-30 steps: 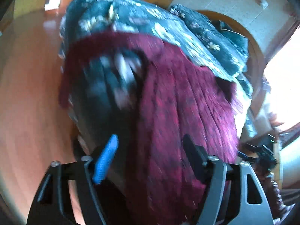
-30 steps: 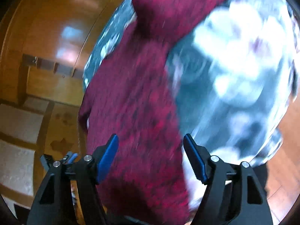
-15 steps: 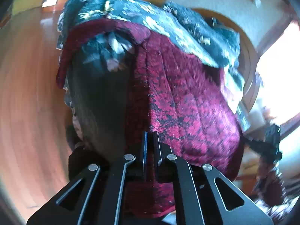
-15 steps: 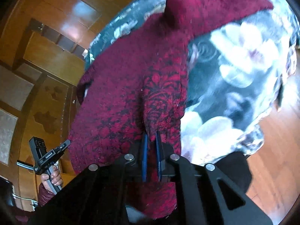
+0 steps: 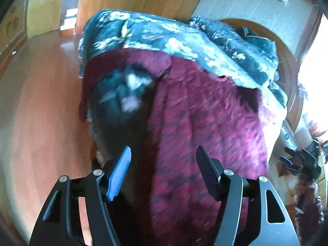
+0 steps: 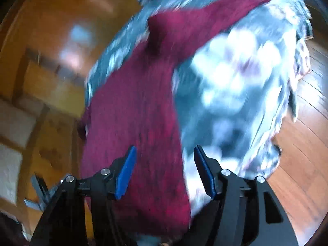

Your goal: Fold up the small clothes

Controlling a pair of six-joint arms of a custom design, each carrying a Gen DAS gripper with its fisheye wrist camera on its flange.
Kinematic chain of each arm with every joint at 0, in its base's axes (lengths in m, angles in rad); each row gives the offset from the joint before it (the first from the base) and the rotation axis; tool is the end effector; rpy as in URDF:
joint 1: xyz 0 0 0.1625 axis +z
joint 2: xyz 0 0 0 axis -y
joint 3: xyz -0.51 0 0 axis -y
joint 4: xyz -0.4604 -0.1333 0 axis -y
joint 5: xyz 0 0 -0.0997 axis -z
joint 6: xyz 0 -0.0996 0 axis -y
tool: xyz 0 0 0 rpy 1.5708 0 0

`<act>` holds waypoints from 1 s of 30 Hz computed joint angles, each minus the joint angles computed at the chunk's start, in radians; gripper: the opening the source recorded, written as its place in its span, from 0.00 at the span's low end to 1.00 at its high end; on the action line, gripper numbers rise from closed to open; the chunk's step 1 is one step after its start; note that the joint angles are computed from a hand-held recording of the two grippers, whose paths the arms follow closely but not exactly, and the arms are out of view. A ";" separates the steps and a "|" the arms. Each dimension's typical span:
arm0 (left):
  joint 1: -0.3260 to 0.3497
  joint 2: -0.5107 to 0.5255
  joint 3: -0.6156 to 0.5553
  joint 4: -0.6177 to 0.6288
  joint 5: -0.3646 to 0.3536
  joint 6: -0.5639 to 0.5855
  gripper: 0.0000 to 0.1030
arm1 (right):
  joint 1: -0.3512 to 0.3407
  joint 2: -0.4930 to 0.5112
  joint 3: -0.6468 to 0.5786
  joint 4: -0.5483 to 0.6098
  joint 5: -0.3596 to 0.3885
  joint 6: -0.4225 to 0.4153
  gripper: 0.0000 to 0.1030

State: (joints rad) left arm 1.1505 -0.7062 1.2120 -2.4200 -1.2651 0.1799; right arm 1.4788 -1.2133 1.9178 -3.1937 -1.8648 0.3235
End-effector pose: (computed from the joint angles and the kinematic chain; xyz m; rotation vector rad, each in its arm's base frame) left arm -0.2250 -0.9035 0.2145 0.7648 2.7273 -0.5398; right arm 0.0429 -0.6723 0.3634 -0.7371 -2.5555 1.3482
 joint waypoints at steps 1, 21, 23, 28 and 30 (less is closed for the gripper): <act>-0.005 0.010 -0.012 0.003 -0.005 -0.004 0.63 | -0.018 0.000 -0.016 -0.029 -0.008 0.024 0.57; -0.056 0.240 -0.275 0.232 0.075 0.012 0.74 | -0.249 0.130 -0.425 0.014 -0.021 0.365 0.32; -0.054 0.257 -0.305 0.254 0.062 -0.011 0.74 | -0.246 0.128 -0.449 0.063 -0.068 0.335 0.18; -0.043 0.291 -0.375 0.301 0.021 -0.070 0.74 | -0.206 0.087 -0.408 -0.003 -0.267 0.267 0.07; -0.042 0.296 -0.388 0.300 0.003 -0.057 0.74 | -0.192 0.076 -0.380 -0.042 -0.297 0.236 0.07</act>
State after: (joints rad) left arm 1.1085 -0.4098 0.8245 -2.1201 -1.2621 0.1229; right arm 1.2868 -1.1371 1.5374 -3.2353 -2.1620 0.5592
